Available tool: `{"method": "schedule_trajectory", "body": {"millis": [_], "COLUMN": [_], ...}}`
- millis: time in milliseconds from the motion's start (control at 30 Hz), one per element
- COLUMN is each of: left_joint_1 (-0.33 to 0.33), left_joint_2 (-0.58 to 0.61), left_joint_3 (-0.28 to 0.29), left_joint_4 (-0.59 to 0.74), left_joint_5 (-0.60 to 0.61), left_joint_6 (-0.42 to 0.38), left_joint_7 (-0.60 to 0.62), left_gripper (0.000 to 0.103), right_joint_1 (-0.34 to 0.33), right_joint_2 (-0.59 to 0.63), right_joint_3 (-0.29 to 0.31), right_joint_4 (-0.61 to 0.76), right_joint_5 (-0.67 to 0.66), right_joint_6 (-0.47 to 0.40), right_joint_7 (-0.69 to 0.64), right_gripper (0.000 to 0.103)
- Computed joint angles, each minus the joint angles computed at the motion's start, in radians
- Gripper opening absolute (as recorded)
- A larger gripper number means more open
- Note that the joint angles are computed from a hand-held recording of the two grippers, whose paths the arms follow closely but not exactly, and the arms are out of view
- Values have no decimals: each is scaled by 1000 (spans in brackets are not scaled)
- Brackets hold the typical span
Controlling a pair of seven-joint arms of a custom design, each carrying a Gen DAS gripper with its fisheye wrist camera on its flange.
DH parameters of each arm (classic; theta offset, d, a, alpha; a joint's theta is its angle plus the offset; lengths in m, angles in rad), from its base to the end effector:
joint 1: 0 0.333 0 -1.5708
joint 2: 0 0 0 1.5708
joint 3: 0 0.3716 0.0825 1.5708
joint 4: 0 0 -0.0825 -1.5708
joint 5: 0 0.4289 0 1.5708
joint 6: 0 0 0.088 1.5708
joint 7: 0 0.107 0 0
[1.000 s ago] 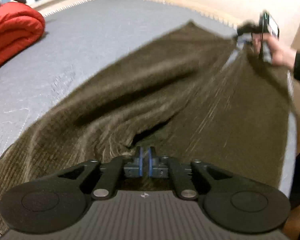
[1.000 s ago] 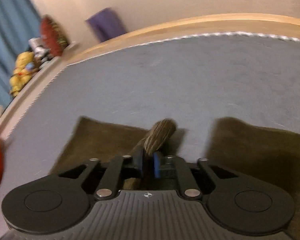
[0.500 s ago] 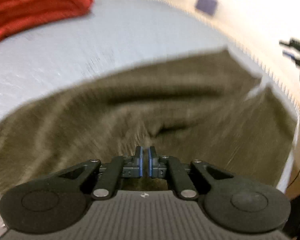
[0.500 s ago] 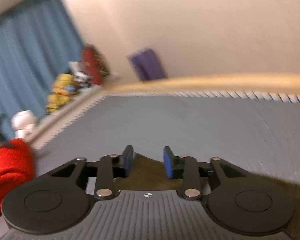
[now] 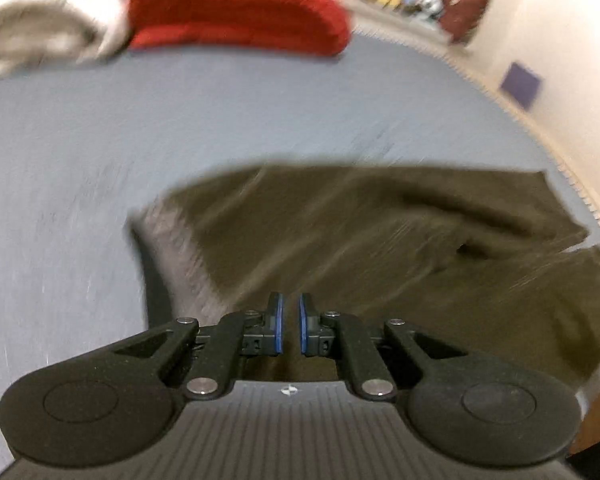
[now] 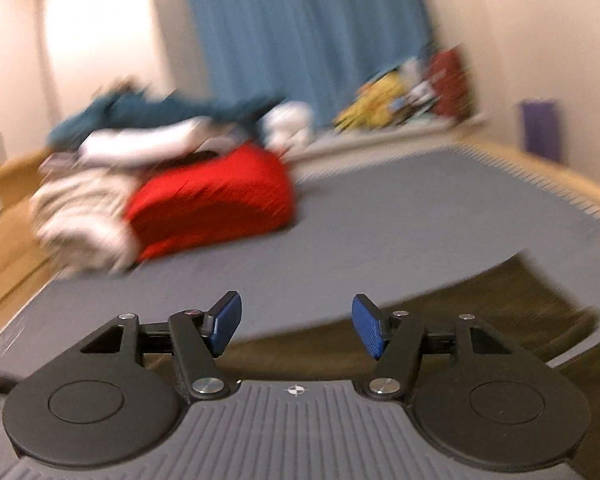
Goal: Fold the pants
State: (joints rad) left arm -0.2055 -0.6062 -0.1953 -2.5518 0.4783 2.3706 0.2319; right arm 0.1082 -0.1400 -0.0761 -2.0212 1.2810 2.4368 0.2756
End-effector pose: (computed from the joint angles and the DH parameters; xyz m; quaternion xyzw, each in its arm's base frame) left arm 0.3783 -0.1643 0.5408 -0.8544 0.4133 -0.2093 0.2354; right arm 0.5950 0.0187 0.6169 -0.7225 0.4234 -0.1384 0.5287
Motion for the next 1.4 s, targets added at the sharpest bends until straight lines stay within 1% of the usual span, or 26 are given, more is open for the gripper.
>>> {"method": "schedule_trajectory", "body": {"millis": [33, 67, 100, 133, 167, 200, 300, 333, 367, 400, 467, 500, 567, 633, 700, 733, 767, 867, 900, 933, 967, 1067, 1233, 1267, 1333, 1400], "left_joint_1": [-16, -25, -28, -26, -17, -2, 48, 72, 99, 124, 157, 173, 206, 224, 235, 236, 242, 252, 258, 262, 264, 263, 229, 210, 151, 37], "left_joint_2": [12, 31, 29, 25, 16, -6, -60, -64, -63, -58, -49, -45, -30, -34, -54, -75, -73, -60, -52, -44, -36, -27, -91, -121, -200, -290], "left_joint_3": [22, 32, 40, 44, 41, 31, 0, -12, -26, -36, -31, -26, -22, -7, 33, 54, 70, 104, 101, 85, 75, 38, -46, -63, -69, -45], "left_joint_4": [-8, -6, -18, -23, -21, -25, -39, -36, -32, -28, -37, -45, -56, -75, -115, -136, -149, -177, -176, -164, -152, -121, -67, -62, -74, -92], "left_joint_5": [-38, -63, -74, -81, -86, -73, 21, 60, 94, 121, 157, 169, 184, 187, 180, 173, 170, 141, 135, 134, 141, 188, 314, 344, 390, 379], "left_joint_6": [-25, -69, -71, -60, -59, -40, 33, 40, 34, 16, 15, 12, -6, -6, 56, 83, 123, 224, 233, 211, 188, 130, 18, 5, 27, 30], "left_joint_7": [25, 54, 71, 73, 58, 30, -20, -35, -59, -87, -141, -171, -247, -321, -381, -388, -400, -400, -394, -383, -360, -294, -196, -171, -101, 83], "left_gripper": [8, 3, 3, 3, 4, 5, 10, 15, 24, 28, 36, 38, 47, 55, 63, 70, 71, 71, 71, 68, 57, 42, 38, 37, 36, 36], "right_joint_1": [6, 12, 17, 23, 29, 34, 38, 39, 38, 37, 39, 38, 35, 37, 37, 36, 35, 25, 22, 17, 14, 4, -4, -4, -1, 1], "right_joint_2": [-2, -22, -19, -29, -24, -30, -24, -17, -13, -6, 13, 21, 23, 29, 34, 37, 41, 59, 65, 70, 76, 88, 97, 96, 94, 92], "right_joint_3": [6, 17, 31, 45, 41, 39, 32, 32, 29, 29, 35, 37, 33, 38, 39, 38, 37, 35, 34, 34, 35, 36, 41, 43, 46, 47], "right_joint_4": [-17, -52, -65, -78, -78, -80, -72, -62, -54, -49, -45, -39, -57, -56, -51, -48, -43, -21, -15, -9, -4, 6, 8, 7, 4, -2], "right_joint_5": [-9, -31, -91, -142, -153, -158, -176, -182, -187, -187, -189, -200, -195, -198, -195, -189, -184, -184, -186, -190, -194, -210, -229, -228, -219, -206], "right_joint_6": [-11, 1, 24, 42, 35, 25, 23, 16, 8, 11, 34, 34, 29, 41, 52, 54, 55, 50, 50, 48, 48, 57, 99, 109, 133, 162], "right_joint_7": [-13, -18, 5, 38, 36, 37, 78, 106, 128, 144, 163, 180, 160, 146, 129, 123, 123, 157, 172, 192, 208, 260, 322, 328, 330, 329], "right_gripper": [64, 64, 63, 63, 63, 63, 64, 65, 67, 67, 68, 68, 68, 68, 68, 68, 68, 68, 68, 68, 68, 68, 68, 68, 68, 68]}}
